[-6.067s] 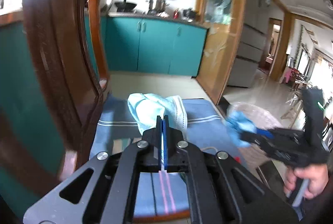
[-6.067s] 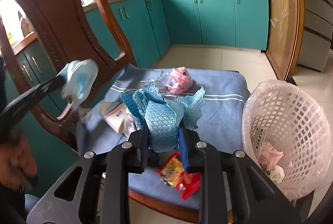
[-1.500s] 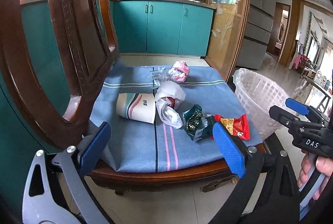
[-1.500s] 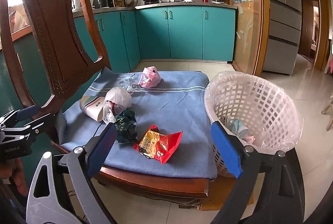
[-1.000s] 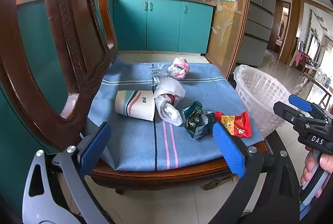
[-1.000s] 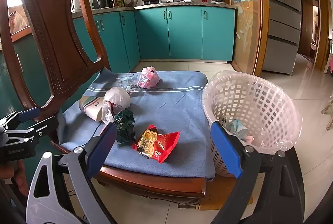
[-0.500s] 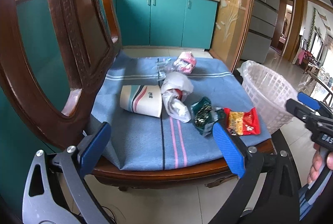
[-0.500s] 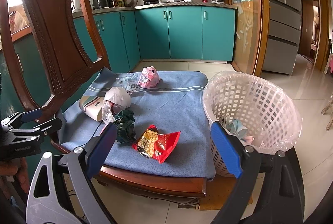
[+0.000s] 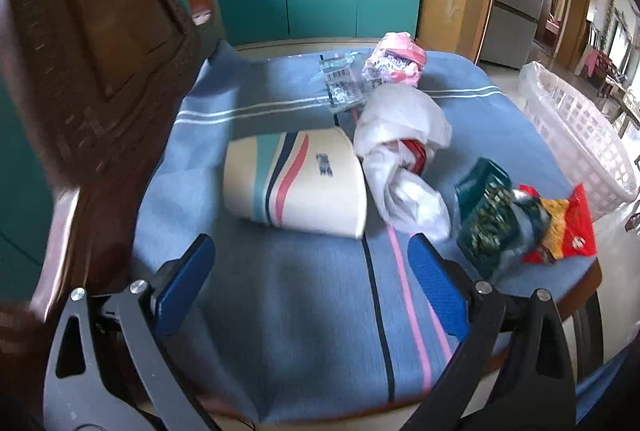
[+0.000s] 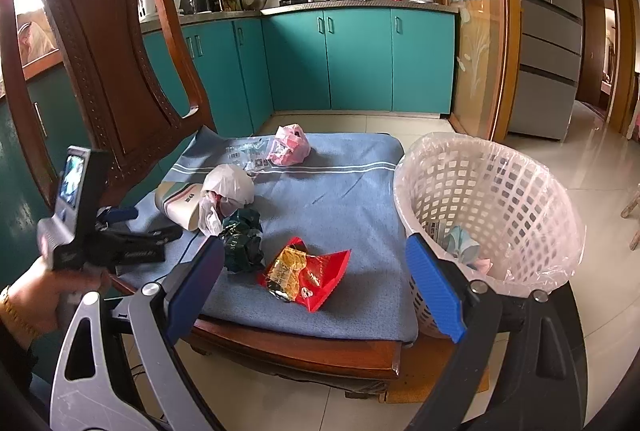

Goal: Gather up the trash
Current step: 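Grasp the dark green snack bag with the left tool while the right tool grasps the red snack bag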

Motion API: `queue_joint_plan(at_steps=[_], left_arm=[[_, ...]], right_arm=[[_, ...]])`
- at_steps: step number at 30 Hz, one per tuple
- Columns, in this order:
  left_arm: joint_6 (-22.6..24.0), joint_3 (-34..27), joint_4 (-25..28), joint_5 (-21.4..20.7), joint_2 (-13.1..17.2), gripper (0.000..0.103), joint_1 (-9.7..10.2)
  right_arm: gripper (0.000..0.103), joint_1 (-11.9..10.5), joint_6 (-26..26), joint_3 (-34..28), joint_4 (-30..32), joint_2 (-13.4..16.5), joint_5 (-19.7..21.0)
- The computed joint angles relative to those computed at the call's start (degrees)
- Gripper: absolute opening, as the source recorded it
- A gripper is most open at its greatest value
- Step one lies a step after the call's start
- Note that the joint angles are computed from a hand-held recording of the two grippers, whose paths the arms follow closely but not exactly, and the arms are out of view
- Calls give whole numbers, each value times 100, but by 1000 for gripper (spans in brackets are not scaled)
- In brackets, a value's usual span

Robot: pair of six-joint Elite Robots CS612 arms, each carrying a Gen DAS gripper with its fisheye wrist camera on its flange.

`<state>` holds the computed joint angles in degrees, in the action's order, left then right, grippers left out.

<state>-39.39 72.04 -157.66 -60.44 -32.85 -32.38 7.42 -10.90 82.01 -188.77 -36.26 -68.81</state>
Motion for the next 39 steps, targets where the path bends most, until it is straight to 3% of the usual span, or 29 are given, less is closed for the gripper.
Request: queue_joint_plan(at_steps=[5, 12, 19, 23, 27, 30, 32, 35, 39], left_arm=[[160, -402, 356, -96, 217, 97, 96], [265, -724, 385, -199, 396, 97, 198], [92, -924, 577, -660, 518, 97, 285], [547, -1025, 320, -989, 583, 97, 185], [1216, -999, -527, -1249, 641, 97, 75], [1415, -888, -1108, -1475, 618, 97, 51], [1361, -832, -1008, -1031, 548, 97, 1], [852, -642, -678, -300, 350, 98, -7], [360, -473, -144, -194, 181, 99, 84]], right_arm=[[90, 1, -18, -31, 51, 18, -16], [90, 12, -13, -58, 85, 31, -20], [90, 22, -77, -101, 146, 55, 10], [90, 23, -61, -125, 181, 56, 33], [90, 29, -84, -120, 181, 51, 63], [90, 22, -125, -123, 203, 56, 58], [90, 11, -104, -128, 220, 58, 55], [90, -3, -49, -124, 198, 51, 50], [90, -3, -145, -125, 216, 43, 65]])
